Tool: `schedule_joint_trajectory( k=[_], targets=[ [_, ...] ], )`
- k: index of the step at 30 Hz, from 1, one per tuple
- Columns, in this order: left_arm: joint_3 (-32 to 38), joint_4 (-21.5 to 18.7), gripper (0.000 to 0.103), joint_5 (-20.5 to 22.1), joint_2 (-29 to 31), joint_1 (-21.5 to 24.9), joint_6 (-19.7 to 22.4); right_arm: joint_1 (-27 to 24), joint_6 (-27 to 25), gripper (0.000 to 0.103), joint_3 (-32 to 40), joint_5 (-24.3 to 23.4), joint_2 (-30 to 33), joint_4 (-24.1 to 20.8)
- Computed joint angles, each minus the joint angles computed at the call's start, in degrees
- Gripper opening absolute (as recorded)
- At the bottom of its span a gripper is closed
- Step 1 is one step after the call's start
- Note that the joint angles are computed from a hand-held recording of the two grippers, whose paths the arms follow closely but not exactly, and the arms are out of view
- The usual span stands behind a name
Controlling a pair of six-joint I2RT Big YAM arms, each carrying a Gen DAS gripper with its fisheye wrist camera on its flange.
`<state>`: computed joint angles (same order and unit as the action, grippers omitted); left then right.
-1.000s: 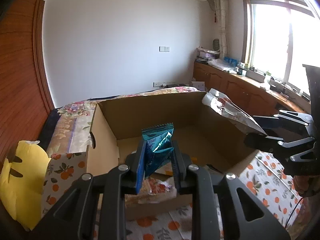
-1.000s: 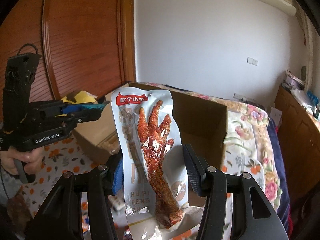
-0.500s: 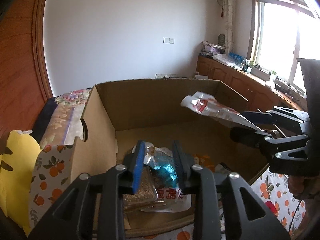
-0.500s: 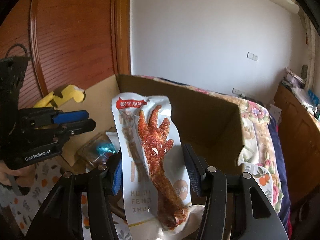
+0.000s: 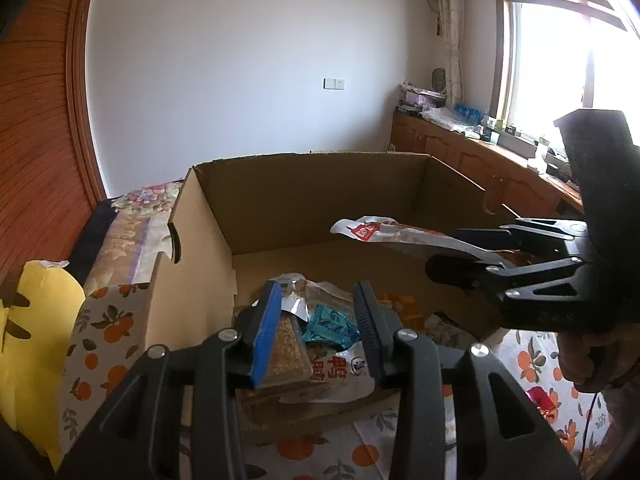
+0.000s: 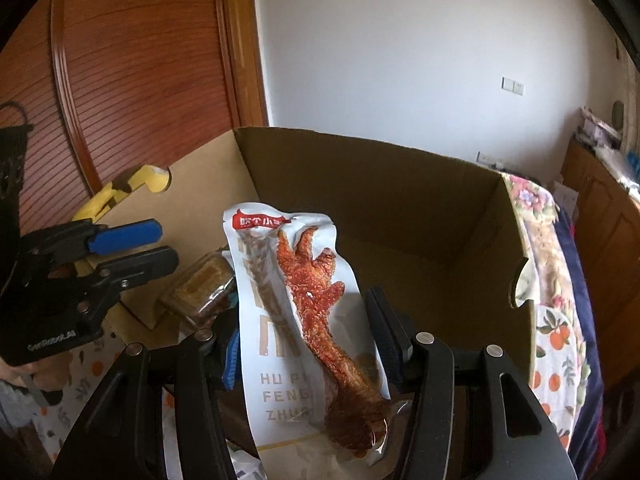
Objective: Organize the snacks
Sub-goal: 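Carry both packets over the box and open both tools to drop them, then return both tools to the remaining snacks on the table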
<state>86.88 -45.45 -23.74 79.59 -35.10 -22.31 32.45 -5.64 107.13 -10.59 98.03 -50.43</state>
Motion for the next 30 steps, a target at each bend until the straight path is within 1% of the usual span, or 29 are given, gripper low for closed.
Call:
schedule_joint_trajectory(
  k=[3,5,7,9,10,13,19,21,24,30],
  targets=[
    [-0.07,-0.18,0.038,-0.64,-0.33,-0.34,0.54,-0.43,0.75,0.057,0.88,-1.55,0.64,-1.06],
    [-0.03,-0.27,0.038,-2.04,-0.50,-0.84,1.35,-0.83,1.60,0.061,1.30,-2.31,1.03,-1.44],
    [0.04,-0.49,0.039,-2.07,-0.69,-1.16,1.40,-0.74,2.18,0.065,0.56,-1.51,0.63,-0.42],
    [-0.16,-0.79,0.039,-1.42,-1.00,-1.15,1.37,-0.65,2.23,0.065,0.22,-1.20,0.39,-0.06],
    [-0.15,-1.07,0.039,-1.57,-1.11,-1.38,1.39,-0.52,2.51,0.065,-0.54,-0.88,-0.26,0.81],
    [0.23,-2.15,0.040,-2.88,-1.50,-2.47,1.64,-0.29,2.64,0.066,-2.85,-2.00,-3.00,2.54],
    [-0.26,-3.16,0.041,-4.46,-3.23,-5.00,0.26,0.19,1.89,0.066,-7.59,-0.85,-9.38,2.70],
    [-0.92,-3.51,0.041,-5.19,-3.96,-6.14,0.00,0.27,1.94,0.066,-10.22,0.09,-12.22,2.86],
    [-2.02,-4.12,0.042,-6.02,-4.81,-7.68,-0.79,0.50,2.73,0.066,-14.23,1.53,-16.08,2.98],
    [-4.79,-5.68,0.043,-8.06,-6.31,-11.49,-3.35,0.08,5.04,0.066,-21.07,2.41,-22.26,2.44]
  ],
)
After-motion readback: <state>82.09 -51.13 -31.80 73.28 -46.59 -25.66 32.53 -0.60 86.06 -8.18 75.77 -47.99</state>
